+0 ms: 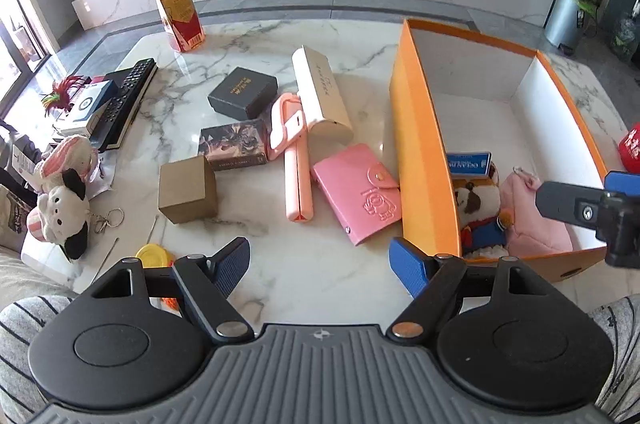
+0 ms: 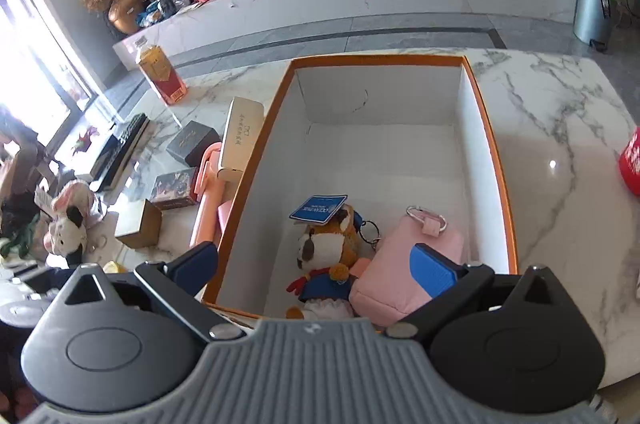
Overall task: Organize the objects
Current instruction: 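Grasp the small brown cardboard box with the left tool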
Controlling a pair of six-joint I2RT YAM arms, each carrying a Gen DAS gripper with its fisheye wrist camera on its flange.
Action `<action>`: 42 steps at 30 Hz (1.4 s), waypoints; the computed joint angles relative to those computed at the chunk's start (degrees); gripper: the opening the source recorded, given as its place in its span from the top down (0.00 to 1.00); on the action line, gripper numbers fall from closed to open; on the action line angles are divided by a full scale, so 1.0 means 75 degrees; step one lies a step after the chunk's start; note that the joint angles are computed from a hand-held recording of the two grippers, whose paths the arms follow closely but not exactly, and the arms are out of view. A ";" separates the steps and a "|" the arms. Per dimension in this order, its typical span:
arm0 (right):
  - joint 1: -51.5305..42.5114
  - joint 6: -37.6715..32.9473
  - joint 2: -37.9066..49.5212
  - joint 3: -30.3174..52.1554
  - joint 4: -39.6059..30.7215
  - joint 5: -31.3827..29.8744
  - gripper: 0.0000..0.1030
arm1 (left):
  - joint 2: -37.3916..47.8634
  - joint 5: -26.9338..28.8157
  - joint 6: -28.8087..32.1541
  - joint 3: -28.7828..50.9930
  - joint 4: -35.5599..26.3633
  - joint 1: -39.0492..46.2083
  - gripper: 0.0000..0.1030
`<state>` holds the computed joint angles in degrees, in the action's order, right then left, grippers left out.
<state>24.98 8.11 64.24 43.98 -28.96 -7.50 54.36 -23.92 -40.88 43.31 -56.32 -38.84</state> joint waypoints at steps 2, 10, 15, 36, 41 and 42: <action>0.0303 0.0065 -0.0275 -0.0087 0.0205 0.0207 0.01 | -0.0558 0.0370 0.0664 -0.0190 0.0113 0.0822 0.12; 0.1936 0.0026 0.1135 0.0595 0.0781 0.0073 0.01 | -0.1357 0.1896 0.3959 -0.0487 0.0357 0.4734 0.11; 0.2665 0.0389 0.2259 0.1160 0.1123 0.0121 0.01 | -0.0369 0.3346 0.5518 -0.0542 0.1182 0.7003 0.11; 0.2764 0.2336 0.7075 0.5656 0.0554 0.1046 0.05 | 0.4269 0.4151 0.6527 -0.0075 0.4071 0.8013 0.10; 0.2768 0.0680 0.7874 0.6861 0.0436 0.0386 0.10 | 0.4838 0.4574 0.6759 0.0131 0.3934 0.8304 0.12; 0.2813 0.0102 0.8074 0.7175 0.0349 0.0439 0.10 | 0.4951 0.4626 0.6804 0.0174 0.3898 0.8373 0.12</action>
